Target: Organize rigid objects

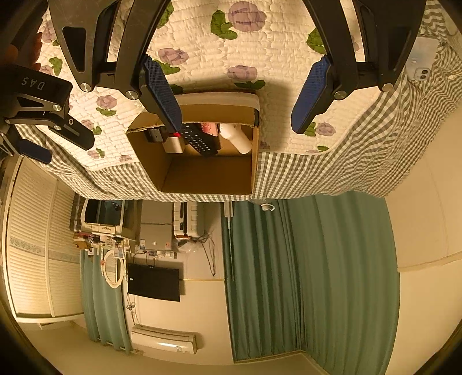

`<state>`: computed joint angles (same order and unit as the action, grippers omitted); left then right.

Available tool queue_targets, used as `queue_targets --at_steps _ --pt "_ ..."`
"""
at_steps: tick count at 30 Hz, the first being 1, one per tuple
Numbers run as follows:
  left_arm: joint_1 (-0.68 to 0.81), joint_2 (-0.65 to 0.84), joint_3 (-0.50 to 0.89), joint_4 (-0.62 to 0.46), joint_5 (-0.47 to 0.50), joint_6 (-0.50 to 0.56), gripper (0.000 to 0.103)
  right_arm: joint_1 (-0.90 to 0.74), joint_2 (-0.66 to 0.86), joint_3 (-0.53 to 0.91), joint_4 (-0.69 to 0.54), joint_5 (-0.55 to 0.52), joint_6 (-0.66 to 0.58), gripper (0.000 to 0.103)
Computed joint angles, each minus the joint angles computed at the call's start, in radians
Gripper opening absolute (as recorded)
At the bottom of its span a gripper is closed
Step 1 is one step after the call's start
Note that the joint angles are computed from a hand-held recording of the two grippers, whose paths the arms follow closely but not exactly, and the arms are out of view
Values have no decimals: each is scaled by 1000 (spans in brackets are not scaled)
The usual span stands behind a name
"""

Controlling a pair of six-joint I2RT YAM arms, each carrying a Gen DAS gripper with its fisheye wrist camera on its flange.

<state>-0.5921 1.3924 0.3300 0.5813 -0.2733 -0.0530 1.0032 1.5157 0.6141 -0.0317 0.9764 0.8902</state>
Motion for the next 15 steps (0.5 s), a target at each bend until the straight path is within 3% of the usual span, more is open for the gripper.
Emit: queue_targets --at_steps 15 --pt "3 5 3 -7 1 0 81 -6 3 -7 -4 -8 12 103"
